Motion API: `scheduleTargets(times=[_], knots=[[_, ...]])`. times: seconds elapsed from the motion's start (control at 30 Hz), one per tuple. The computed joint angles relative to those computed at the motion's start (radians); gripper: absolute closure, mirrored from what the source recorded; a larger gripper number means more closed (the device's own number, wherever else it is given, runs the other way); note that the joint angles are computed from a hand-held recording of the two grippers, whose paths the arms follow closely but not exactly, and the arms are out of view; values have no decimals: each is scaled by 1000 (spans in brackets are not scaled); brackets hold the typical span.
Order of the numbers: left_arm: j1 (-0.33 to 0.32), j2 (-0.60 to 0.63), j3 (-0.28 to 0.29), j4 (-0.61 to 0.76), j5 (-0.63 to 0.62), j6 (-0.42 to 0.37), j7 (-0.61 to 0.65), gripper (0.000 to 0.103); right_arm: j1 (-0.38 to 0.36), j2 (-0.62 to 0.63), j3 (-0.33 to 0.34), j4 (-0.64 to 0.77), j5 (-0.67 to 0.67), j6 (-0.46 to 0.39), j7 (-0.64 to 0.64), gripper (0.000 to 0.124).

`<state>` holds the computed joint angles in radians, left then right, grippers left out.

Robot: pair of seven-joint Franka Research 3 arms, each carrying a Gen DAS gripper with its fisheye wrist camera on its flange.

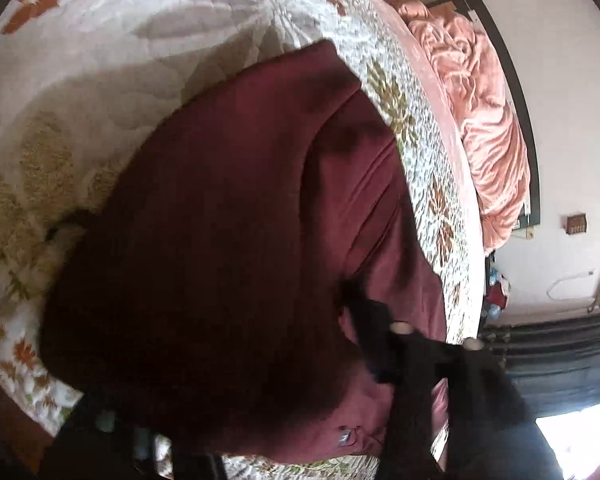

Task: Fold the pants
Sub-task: 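Grasp the maroon pants edge with both tools and lift it, then fold the lifted pants over onto themselves with both tools and lower them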

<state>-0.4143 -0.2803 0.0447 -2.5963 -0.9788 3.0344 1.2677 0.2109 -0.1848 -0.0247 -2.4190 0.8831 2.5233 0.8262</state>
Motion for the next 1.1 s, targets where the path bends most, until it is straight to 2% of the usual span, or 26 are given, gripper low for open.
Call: scheduleTargets(times=[0.07,0.1,0.13,0.23,0.27,0.37,0.5,0.53,0.57,0.63,0.7,0.73,0.83,1.0,1.1], knots=[[-58,-13,35,11,-127,44,106,79,-2,1,-3,3,5,-9,4,60],[-61,-17,32,12,-131,54,118,80,-2,1,-3,4,8,-12,6,60],[-32,-22,-2,12,-76,63,76,80,-4,1,-5,7,9,-18,8,60],[-61,-20,2,33,-31,108,46,81,-11,-5,-15,15,27,-50,13,60],[-53,-21,-7,38,6,110,19,81,-14,-10,-18,17,38,-60,14,60],[72,-7,-116,66,211,85,-130,81,-22,-40,-24,10,55,-56,0,60],[184,2,-218,95,411,74,-283,81,-28,-66,-28,11,40,-40,12,60],[212,3,-243,100,457,71,-319,81,-37,-52,-25,21,2,-56,48,60],[232,0,-263,101,496,69,-351,81,-55,-16,-10,47,-103,-89,132,60],[262,-5,-293,108,564,65,-402,81,-56,7,-6,51,-144,-88,138,60],[236,-30,-281,85,562,79,-389,81,-49,-10,-15,39,-107,-79,98,60],[229,-29,-278,94,611,80,-414,81,-48,-16,-24,39,-80,-89,87,60],[263,-22,-323,143,726,38,-450,81,-56,-33,-44,34,-22,-104,66,60],[241,23,-348,241,881,-13,-473,81,-85,-50,-64,33,3,-127,57,60],[192,61,-336,301,943,-44,-473,81,-99,-66,-73,29,8,-133,49,60]])
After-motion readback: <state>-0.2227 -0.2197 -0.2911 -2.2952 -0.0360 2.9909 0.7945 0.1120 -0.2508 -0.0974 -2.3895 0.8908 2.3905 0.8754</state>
